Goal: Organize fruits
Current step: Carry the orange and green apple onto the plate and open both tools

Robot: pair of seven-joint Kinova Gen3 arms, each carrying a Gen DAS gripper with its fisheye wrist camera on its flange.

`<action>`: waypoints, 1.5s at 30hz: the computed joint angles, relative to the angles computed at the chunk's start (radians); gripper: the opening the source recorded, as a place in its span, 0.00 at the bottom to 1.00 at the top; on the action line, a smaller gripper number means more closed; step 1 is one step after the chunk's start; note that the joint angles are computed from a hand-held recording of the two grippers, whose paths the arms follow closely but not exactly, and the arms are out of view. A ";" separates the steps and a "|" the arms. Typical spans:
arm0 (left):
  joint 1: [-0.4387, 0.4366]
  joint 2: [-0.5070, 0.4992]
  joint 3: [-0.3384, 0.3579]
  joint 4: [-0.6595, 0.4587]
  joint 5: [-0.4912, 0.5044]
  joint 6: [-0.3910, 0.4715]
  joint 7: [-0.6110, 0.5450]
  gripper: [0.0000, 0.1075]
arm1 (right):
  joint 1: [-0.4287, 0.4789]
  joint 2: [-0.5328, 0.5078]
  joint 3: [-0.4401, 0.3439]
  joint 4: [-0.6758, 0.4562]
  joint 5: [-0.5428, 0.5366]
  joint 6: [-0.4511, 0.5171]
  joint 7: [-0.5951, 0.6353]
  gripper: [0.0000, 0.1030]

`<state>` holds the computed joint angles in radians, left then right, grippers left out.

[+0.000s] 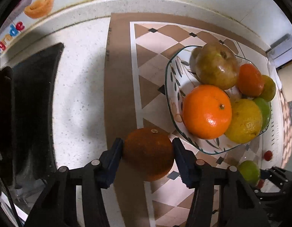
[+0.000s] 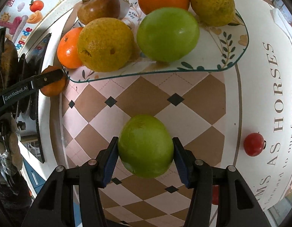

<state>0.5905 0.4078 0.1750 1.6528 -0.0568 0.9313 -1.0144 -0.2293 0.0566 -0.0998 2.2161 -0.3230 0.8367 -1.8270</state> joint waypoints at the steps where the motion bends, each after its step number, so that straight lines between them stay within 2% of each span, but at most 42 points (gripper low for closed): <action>1: 0.010 -0.005 -0.002 0.005 -0.009 -0.002 0.007 0.47 | 0.000 -0.003 0.000 0.003 0.002 0.000 -0.001 0.56; 8: 0.036 -0.072 0.018 0.090 0.025 -0.027 0.078 0.47 | 0.011 -0.040 0.007 0.031 0.007 0.025 0.017 0.56; 14: 0.022 -0.141 0.066 0.181 0.129 -0.045 0.089 0.47 | 0.010 -0.063 0.010 0.056 0.032 0.028 0.021 0.56; 18: 0.060 -0.133 0.066 0.196 0.090 -0.065 0.134 0.48 | 0.024 -0.065 0.022 0.069 0.018 0.013 0.049 0.56; 25: 0.069 -0.121 0.062 0.181 0.057 -0.078 0.149 0.47 | 0.030 -0.050 0.021 0.067 0.014 -0.005 0.062 0.56; 28: 0.052 -0.084 0.058 0.116 0.044 -0.053 0.106 0.47 | 0.042 -0.055 0.030 0.073 -0.002 -0.006 0.092 0.56; 33: 0.067 -0.104 0.052 0.061 0.022 -0.032 0.108 0.47 | 0.064 -0.092 0.047 0.063 -0.017 0.010 0.128 0.56; 38: 0.060 -0.103 0.056 -0.049 0.026 -0.009 0.077 0.47 | 0.093 -0.131 0.074 0.016 -0.033 0.049 0.170 0.56; 42: 0.049 -0.074 0.065 -0.161 0.058 0.010 0.029 0.47 | 0.146 -0.160 0.131 -0.041 -0.068 0.091 0.227 0.56; 45: 0.040 -0.004 0.061 -0.280 0.075 0.052 -0.024 0.47 | 0.209 -0.142 0.189 -0.100 -0.101 0.119 0.287 0.56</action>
<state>0.6308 0.4040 0.2363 1.3732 0.0178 0.9828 -1.0380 -0.0206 -0.0855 0.0889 2.1158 -0.4237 0.9560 -1.5396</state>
